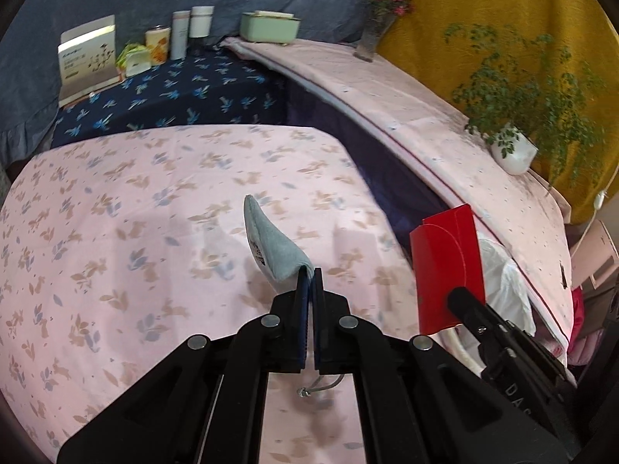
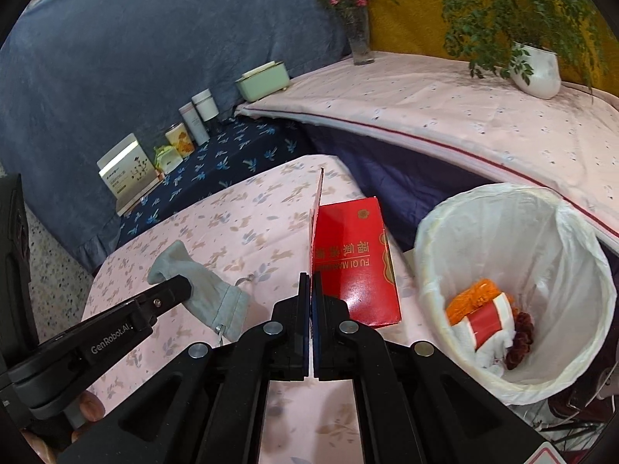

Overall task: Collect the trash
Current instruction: 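Carry the red envelope and grey pouch over the wastebasket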

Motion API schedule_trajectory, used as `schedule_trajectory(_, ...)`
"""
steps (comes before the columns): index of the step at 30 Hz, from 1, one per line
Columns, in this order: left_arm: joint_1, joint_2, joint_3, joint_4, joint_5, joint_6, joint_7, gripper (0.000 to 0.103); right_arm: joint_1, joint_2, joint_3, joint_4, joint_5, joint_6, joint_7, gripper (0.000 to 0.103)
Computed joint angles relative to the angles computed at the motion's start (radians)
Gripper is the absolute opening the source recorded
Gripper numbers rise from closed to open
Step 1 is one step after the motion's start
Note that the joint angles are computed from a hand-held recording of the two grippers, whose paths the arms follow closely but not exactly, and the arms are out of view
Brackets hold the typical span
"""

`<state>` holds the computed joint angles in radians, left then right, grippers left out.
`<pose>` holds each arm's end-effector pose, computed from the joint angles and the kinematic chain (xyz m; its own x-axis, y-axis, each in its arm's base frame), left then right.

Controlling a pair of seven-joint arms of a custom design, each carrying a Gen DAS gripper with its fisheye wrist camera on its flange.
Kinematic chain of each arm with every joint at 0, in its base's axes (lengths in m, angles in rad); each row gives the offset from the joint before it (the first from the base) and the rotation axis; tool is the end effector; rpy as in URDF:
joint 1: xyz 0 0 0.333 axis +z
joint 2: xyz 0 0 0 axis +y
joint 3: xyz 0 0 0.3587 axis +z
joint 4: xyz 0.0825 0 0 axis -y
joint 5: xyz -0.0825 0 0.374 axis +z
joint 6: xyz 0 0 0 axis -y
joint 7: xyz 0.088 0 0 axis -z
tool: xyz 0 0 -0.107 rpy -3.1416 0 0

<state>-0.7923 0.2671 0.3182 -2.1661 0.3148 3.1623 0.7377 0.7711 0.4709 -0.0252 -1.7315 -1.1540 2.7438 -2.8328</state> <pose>0.5263 -0.3158 0.4081 -0.0962 -0.9593 0.2656 -0.7766 -0.0946 -0.6229 0.4902 0.5059 0.3953 -0.0271 -0.9580 -0.2856 -0.6897 0.2247 -0.6884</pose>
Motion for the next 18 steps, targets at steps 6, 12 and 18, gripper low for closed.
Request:
schedule_trajectory(6, -0.031, 0.024, -0.025, 0.083, 0.049, -0.042, -0.021, 0.001, -0.014, -0.088, -0.013, -0.112, -0.113, -0.005, 0.144, 0.001)
schedule_trajectory(12, 0.01, 0.054, -0.12, 0.163, 0.09, -0.083, -0.026, 0.001, -0.076, -0.164, 0.026, -0.211, -0.206, -0.025, 0.258, 0.001)
schedule_trajectory(18, 0.038, 0.096, -0.203, 0.251, 0.111, -0.121, -0.005, 0.001, -0.149, -0.23, 0.071, -0.308, -0.272, -0.045, 0.352, 0.001)
